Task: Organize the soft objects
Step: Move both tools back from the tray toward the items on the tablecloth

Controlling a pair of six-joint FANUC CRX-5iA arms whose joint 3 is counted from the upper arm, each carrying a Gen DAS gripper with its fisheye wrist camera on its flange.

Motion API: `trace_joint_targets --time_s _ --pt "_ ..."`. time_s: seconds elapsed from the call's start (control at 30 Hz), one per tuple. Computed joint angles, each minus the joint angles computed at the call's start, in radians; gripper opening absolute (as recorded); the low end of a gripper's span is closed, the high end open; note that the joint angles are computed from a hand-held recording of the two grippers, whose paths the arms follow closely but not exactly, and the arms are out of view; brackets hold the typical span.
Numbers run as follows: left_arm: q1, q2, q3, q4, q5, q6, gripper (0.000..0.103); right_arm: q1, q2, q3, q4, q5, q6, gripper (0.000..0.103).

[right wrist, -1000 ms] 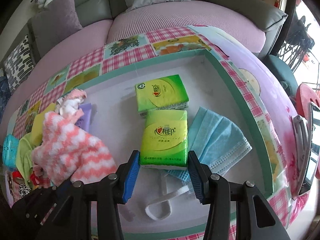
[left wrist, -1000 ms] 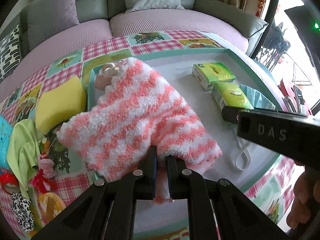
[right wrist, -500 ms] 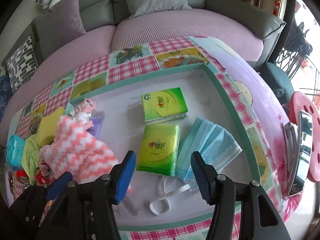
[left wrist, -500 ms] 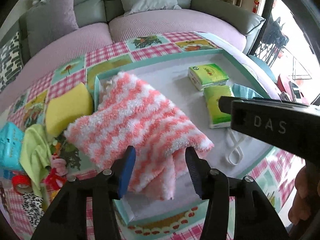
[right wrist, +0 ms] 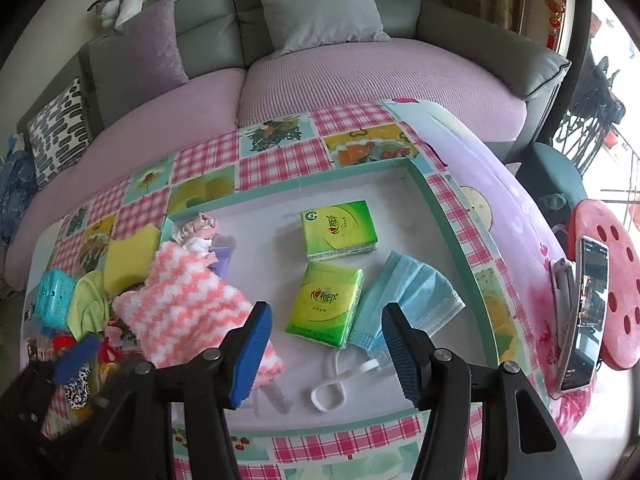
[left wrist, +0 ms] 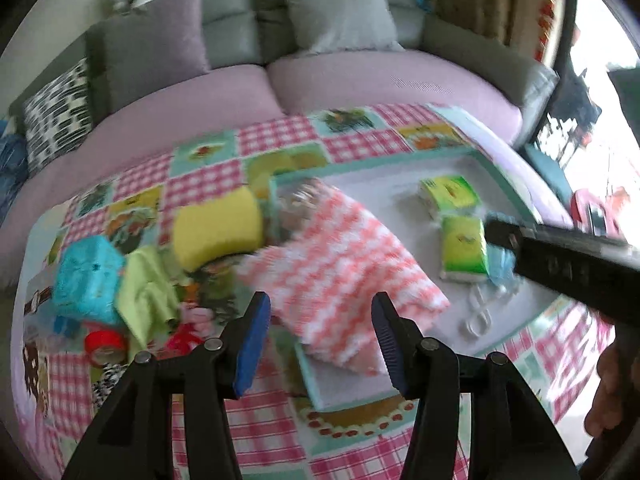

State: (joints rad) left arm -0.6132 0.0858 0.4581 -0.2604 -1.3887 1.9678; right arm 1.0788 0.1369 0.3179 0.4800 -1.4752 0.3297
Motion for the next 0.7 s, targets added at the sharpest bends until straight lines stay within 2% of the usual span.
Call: trace_joint_targets --time_s 0.1,0.17,0.23,0.3,0.37,0.43,0.47,0.5,0.53,0.63,0.7 --pt "0.013 -0.021 -0.010 -0.047 -0.014 0.052 0.066 -0.004 0.009 0.010 -0.018 -0.014 -0.006 0.073" --pt "0.026 -0.024 -0.011 -0.072 -0.038 0.081 0.067 -0.004 0.015 0.016 -0.027 -0.017 0.003 0.079" --pt "0.047 -0.035 -0.029 -0.077 -0.034 0.116 0.070 0.000 0.029 0.029 -0.022 -0.032 0.009 0.087" --pt "0.066 -0.050 -0.050 -0.085 -0.032 0.151 0.074 0.005 0.037 0.037 -0.017 -0.036 0.019 0.091" --pt "0.078 -0.057 -0.062 -0.088 -0.033 0.173 0.074 0.007 0.046 0.047 -0.022 -0.040 0.038 0.094" --pt "0.091 -0.068 -0.077 -0.084 -0.025 0.186 0.076 0.009 0.059 0.061 -0.024 -0.052 0.048 0.103" --pt "0.095 -0.075 -0.085 -0.088 -0.018 0.198 0.079 0.009 0.061 0.063 -0.025 -0.052 0.050 0.103" --pt "0.096 -0.076 -0.085 -0.096 -0.023 0.206 0.088 0.011 0.061 0.063 -0.025 -0.049 0.047 0.103" --pt "0.095 -0.075 -0.081 -0.103 -0.028 0.209 0.094 0.013 0.059 0.061 -0.023 -0.045 0.042 0.103" --pt "0.103 -0.094 -0.095 -0.115 -0.014 0.232 0.094 0.022 0.055 0.058 -0.012 -0.034 0.026 0.103" --pt "0.131 -0.115 -0.118 -0.078 0.008 0.229 0.095 0.032 0.054 0.054 0.007 -0.031 0.009 0.103"
